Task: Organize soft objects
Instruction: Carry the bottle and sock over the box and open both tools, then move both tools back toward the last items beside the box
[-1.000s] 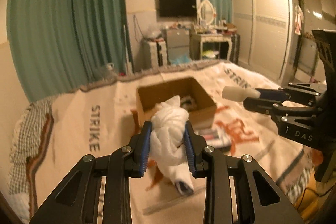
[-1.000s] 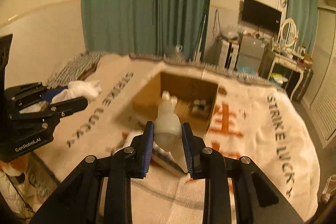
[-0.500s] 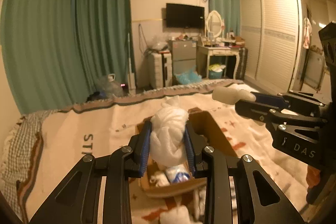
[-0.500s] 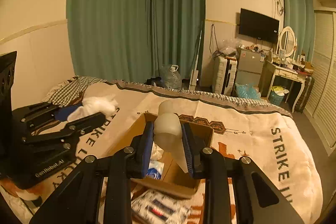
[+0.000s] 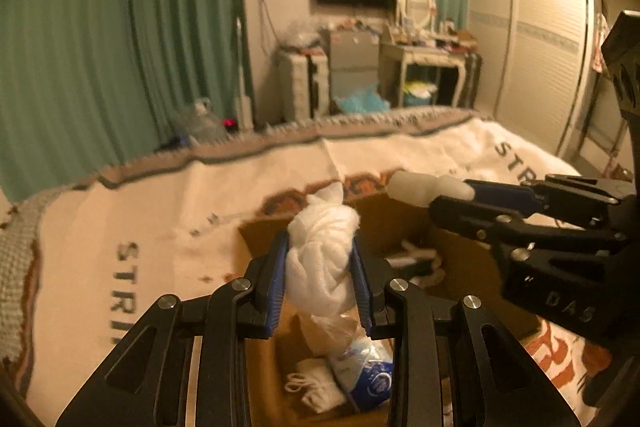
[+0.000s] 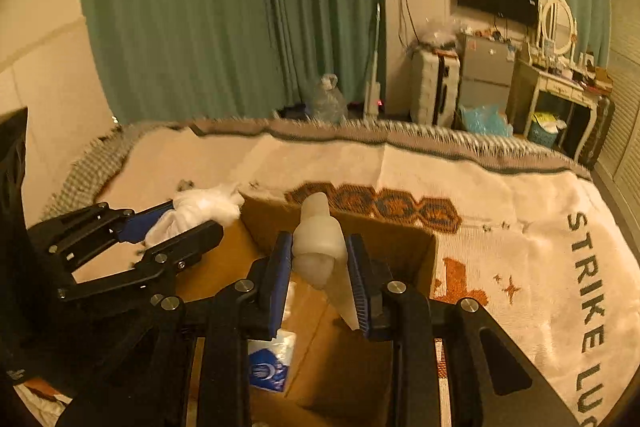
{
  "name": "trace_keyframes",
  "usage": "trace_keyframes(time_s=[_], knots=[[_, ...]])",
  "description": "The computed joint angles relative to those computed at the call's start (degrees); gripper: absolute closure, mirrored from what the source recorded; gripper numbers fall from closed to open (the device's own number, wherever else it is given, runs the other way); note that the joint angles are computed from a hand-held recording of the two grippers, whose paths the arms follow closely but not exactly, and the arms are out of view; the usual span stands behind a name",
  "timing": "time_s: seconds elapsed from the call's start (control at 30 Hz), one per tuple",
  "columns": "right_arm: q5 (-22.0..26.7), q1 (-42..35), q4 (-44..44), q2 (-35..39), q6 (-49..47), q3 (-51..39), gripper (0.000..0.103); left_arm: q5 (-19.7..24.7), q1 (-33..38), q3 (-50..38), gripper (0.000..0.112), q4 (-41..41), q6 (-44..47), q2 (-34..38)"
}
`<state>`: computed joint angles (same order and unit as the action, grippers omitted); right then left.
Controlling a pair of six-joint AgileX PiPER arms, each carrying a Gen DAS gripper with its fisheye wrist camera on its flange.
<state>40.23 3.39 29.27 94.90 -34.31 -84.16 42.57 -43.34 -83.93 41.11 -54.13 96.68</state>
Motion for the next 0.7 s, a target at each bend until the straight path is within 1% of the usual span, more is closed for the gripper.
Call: trace_keyframes(time_s=[0.07,0.13,0.17,0.2,0.23,0.27,0.3,0.33,0.37,0.4,0.43,0.47,0.53,0.6,0.7], knots=[[-2.26,0.25,-1.10,1.75,0.39,0.69,0.075,-0.79,0.81,-0.62,0.080,-1.46,1.52,1.35],[-2.87,-0.03,-0.57,3.19,-0.20,0.87,0.074,0.18,0.29,-1.42,0.080,1.13,-0.83,2.71],[-3.06,-0.12,-0.42,3.61,-0.38,0.85,0.074,2.51,-0.37,-2.61,0.079,2.92,-2.34,3.93],[-3.53,-0.45,-0.15,4.16,-0.67,0.94,0.073,5.23,-0.97,-4.17,0.076,4.12,-3.39,5.45],[-3.78,-0.64,-0.72,4.52,-0.15,0.89,0.072,5.65,-0.29,-5.69,0.068,3.38,-2.43,6.70],[-4.04,-0.81,-1.59,4.88,0.87,0.77,0.069,5.99,-0.42,-5.93,0.064,3.59,-3.17,7.06],[-4.16,-1.09,-1.65,4.88,1.25,0.75,0.064,6.70,-0.74,-6.31,0.054,4.07,-4.28,7.34],[-4.05,-1.49,-1.29,4.82,1.19,0.69,0.051,6.68,-0.65,-6.16,0.047,4.55,-5.09,7.36],[-3.75,-1.84,-0.92,4.69,1.11,0.61,0.041,7.11,-1.04,-5.84,0.044,5.54,-6.55,6.98],[-3.45,-2.20,-0.90,4.26,1.22,0.60,0.040,7.12,-1.02,-5.69,0.041,5.67,-6.88,6.65],[-3.22,-2.51,-1.20,3.61,1.45,0.47,0.039,7.45,-1.08,-5.79,0.040,5.54,-6.89,6.25],[-3.00,-2.82,-2.01,2.73,2.17,0.36,0.036,8.17,-1.25,-6.18,0.040,5.29,-6.57,5.83],[-1.92,-4.05,-1.75,0.64,2.24,0.47,0.033,10.83,-2.16,-7.75,0.040,5.32,-5.67,4.84],[0.24,-5.62,-1.29,-2.13,2.21,0.20,0.032,14.24,-4.35,-9.10,0.040,6.63,-5.28,2.46],[3.81,-7.50,-1.58,-7.24,2.61,-0.33,0.028,19.96,-7.92,-12.81,0.040,8.82,-4.32,-0.54]])
